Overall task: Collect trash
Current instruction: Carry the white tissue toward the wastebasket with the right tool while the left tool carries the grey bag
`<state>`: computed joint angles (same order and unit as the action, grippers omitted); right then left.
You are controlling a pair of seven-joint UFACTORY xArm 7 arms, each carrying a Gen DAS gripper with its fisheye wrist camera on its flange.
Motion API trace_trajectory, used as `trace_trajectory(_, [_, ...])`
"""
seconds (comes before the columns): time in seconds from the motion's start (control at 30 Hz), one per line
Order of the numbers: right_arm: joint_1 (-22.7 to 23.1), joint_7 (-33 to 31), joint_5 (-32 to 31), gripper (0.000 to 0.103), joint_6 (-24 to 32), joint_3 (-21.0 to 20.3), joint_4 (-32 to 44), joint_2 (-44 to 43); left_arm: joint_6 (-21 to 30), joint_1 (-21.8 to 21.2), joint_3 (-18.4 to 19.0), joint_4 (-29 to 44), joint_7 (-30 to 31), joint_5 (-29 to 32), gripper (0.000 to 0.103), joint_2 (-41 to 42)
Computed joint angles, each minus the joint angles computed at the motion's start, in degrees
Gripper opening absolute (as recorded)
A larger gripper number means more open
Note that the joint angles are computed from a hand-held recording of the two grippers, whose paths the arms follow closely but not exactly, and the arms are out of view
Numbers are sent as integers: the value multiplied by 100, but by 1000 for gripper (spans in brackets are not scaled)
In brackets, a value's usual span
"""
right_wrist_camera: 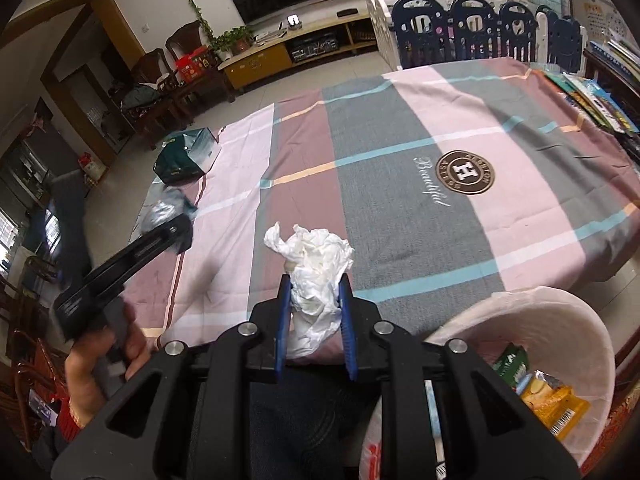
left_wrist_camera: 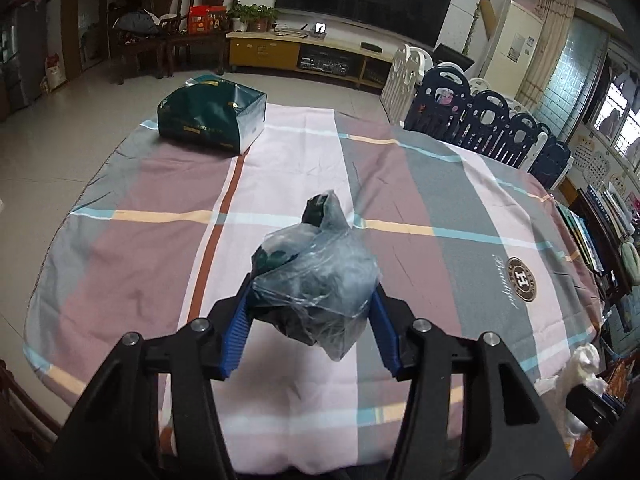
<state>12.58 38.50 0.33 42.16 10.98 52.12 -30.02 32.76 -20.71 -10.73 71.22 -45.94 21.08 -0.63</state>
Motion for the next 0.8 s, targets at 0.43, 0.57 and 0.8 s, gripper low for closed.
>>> trace_trajectory(0.43, [-280, 243, -304, 23, 798, 150, -280, -1463, 642, -28, -873, -192, 19, 577, 54, -1540])
trace_trajectory(0.57, [-371, 249, -298, 23, 1009, 125, -329, -1807, 819, -80, -1054, -253, 29, 331, 55, -1790])
trace_trajectory(0.8, [-445, 158, -218, 23, 1442, 65, -599, -2352, 1054, -225, -1342, -445, 163, 107, 55, -2028])
